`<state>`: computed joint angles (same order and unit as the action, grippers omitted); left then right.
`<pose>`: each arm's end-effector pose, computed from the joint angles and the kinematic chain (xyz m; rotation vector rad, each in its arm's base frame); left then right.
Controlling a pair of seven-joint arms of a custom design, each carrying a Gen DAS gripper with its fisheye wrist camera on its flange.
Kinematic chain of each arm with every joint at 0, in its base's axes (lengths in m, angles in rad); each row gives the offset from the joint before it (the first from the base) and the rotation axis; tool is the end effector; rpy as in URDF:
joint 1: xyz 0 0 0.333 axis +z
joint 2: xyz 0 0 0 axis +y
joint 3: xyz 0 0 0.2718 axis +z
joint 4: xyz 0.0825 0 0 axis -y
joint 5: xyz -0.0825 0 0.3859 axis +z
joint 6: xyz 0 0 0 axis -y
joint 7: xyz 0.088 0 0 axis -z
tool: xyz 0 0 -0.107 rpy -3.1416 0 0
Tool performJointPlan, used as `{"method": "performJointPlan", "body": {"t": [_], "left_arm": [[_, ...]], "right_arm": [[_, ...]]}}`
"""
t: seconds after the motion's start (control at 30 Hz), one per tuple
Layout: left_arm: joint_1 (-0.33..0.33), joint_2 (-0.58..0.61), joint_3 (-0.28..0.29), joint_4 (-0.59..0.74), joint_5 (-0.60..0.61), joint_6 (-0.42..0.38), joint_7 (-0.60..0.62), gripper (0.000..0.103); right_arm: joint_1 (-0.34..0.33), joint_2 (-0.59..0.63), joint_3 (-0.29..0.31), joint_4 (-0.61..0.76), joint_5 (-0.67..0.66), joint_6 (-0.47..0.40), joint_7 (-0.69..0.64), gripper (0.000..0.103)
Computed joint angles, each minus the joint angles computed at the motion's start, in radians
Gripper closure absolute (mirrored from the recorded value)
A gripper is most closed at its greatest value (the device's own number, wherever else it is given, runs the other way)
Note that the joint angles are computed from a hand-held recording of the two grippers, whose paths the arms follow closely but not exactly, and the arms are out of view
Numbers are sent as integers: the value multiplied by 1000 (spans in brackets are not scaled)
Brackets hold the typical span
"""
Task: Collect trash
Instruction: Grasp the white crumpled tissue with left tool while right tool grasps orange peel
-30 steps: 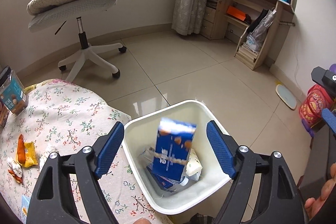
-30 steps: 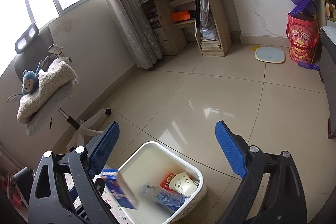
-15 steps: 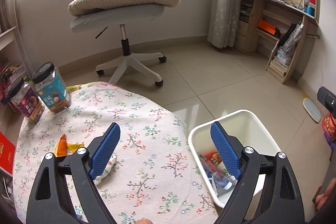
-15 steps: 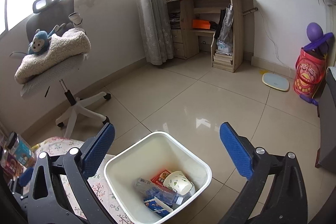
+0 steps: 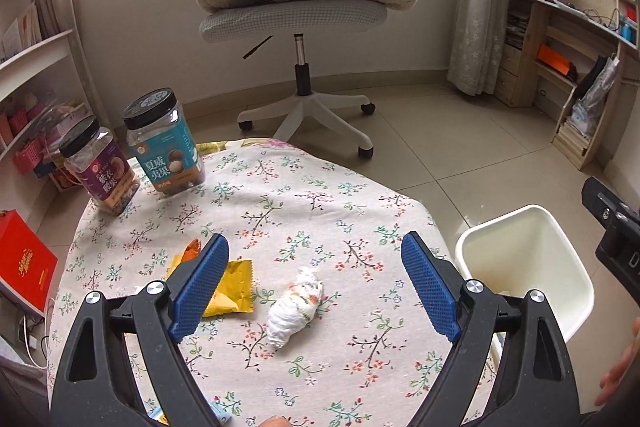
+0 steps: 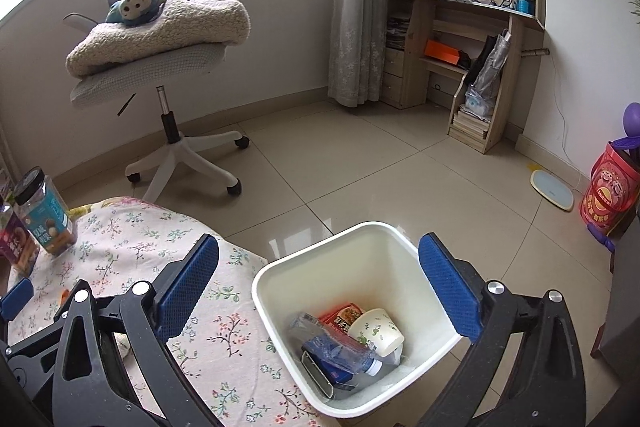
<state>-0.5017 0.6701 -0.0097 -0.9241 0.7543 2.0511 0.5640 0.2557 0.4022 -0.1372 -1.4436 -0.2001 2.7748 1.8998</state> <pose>0.6715 -0.3311 0.5255 -1.8889 1.3971 -0.5185 0.7051 0.1113 0.5327 -1.6309 1.6666 -0.8333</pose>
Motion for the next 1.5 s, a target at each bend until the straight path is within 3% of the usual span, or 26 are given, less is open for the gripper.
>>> {"method": "performJointPlan", "body": {"t": [0.2, 0.6, 0.8, 0.87, 0.93, 0.97, 1.23, 1.5], "left_arm": [[50, -96, -19, -156, -21, -11, -26, 17], [230, -267, -67, -446, -163, -47, -114, 17], [348, -352, -92, -619, -314, 52, -114, 18], [374, -367, -96, -660, -347, 94, -95, 24], [400, -382, -104, -702, -388, 149, -48, 53], [414, -393, -109, -728, -418, 182, -25, 61], [466, -569, -101, -959, -510, 376, -7, 68], [498, -747, -97, -1071, -378, 362, -137, 68]], "right_arm": [[29, 38, 22, 46, -5, -49, -33, 7], [65, 107, 73, 135, 59, -141, -138, 7], [81, 138, 90, 179, 92, -183, -180, 7], [86, 150, 96, 199, 102, -203, -195, 7], [93, 160, 98, 213, 105, -213, -209, 7], [97, 165, 98, 219, 105, -217, -216, 7], [98, 209, 141, 276, 169, -277, -303, 7], [132, 362, 211, 526, 272, -518, -495, 7]]}}
